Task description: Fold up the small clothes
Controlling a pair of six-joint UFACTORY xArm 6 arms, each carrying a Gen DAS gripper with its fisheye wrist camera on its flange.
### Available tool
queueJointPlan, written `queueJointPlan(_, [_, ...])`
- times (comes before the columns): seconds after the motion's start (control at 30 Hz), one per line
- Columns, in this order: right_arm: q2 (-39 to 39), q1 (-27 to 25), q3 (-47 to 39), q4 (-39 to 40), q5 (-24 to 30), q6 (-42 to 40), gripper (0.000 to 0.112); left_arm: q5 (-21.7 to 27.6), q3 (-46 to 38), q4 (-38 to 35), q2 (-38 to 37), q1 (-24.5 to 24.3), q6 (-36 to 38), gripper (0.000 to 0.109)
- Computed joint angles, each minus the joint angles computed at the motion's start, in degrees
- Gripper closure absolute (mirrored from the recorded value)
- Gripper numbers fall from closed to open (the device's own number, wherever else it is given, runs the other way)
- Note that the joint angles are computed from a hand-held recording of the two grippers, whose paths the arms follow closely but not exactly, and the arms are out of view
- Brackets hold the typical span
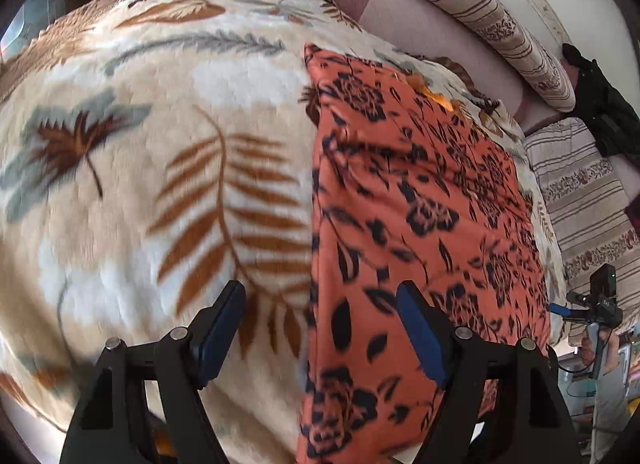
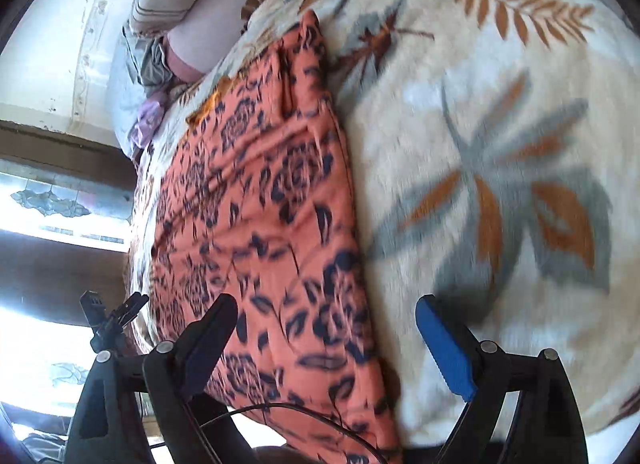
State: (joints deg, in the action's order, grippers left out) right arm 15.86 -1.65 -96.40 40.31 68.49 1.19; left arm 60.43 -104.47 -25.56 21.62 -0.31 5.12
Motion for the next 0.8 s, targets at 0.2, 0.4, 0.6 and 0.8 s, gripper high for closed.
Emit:
queueJointPlan(0.2, [-6.6,2.3,10.8,-0.5,-0.5,-1.5,0.047,-1.1,11.0,0.8,-7.4,-1.8,-0.8,0.03])
queueJointPlan(0.4, [-8.7,2.8,12.9,-0.6,-0.3,-2.7,0.055,-1.0,15.3,2.4,-11.3,-3.0,-2.8,0.03])
queueJointPlan(0.6, [-10.9,2.0,16.9,1.4,-1.8,-3.7,0.076,-3.1,19.4,5.2,-13.0,-4.1,-4.1,0.033])
queueJointPlan(0.8, [-11.1,2.0,17.9,1.6,-2.7,-4.3,0.076,-2.9,20.8,8.8,-14.6,-4.0,-6.4,0.071])
